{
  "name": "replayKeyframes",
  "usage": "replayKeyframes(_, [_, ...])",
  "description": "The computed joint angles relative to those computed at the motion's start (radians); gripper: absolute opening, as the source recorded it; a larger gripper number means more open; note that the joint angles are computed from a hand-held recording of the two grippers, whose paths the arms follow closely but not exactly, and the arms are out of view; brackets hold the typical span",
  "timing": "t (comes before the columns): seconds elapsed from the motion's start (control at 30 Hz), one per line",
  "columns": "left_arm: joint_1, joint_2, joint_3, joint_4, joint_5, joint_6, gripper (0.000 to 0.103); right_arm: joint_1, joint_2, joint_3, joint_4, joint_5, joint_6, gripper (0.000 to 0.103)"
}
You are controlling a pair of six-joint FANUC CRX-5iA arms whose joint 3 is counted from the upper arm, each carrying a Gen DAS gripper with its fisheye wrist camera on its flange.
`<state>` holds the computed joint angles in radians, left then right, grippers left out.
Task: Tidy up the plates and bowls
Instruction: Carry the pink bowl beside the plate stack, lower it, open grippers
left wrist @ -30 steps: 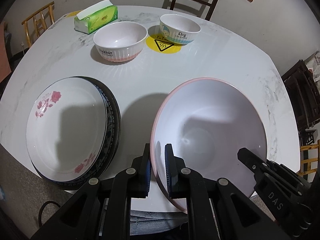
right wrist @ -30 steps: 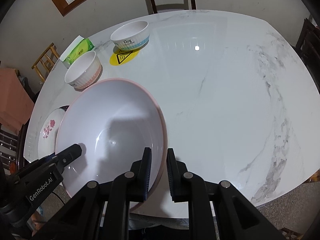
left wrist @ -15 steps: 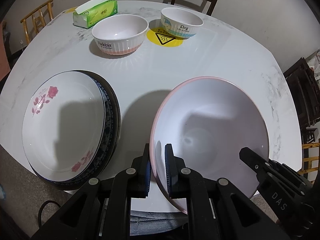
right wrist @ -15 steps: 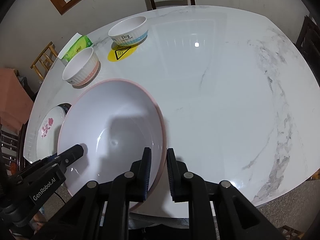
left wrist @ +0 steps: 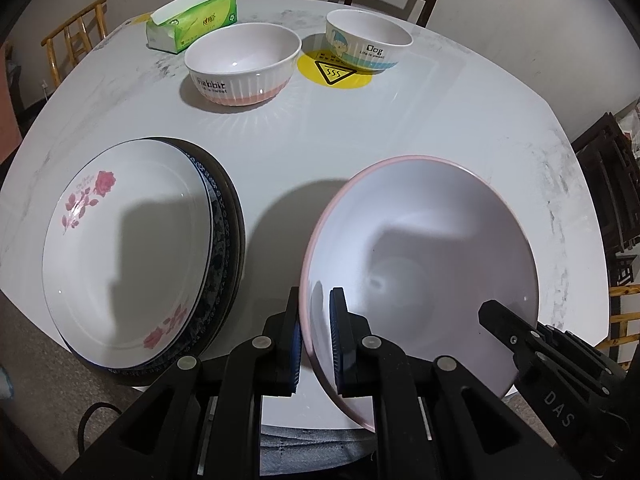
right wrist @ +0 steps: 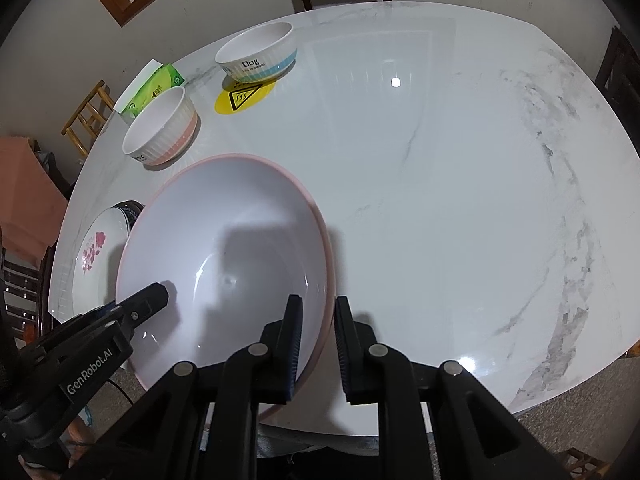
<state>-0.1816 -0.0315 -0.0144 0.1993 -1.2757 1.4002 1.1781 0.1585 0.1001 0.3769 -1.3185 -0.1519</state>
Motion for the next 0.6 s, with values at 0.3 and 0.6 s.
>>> replayKeyframes(0.3, [0.002,-0.001,-0.004,0.006,0.008,-0.009,0.01,-0.006,-0.007,-0.006,-0.006,0.015,0.008,0.019])
replayKeyframes(0.6, [0.006,0.002,-0.002,0.009,0.013,-0.014,0.013,-0.009,-0.011,-0.008,-0.004,0.028,0.009,0.024])
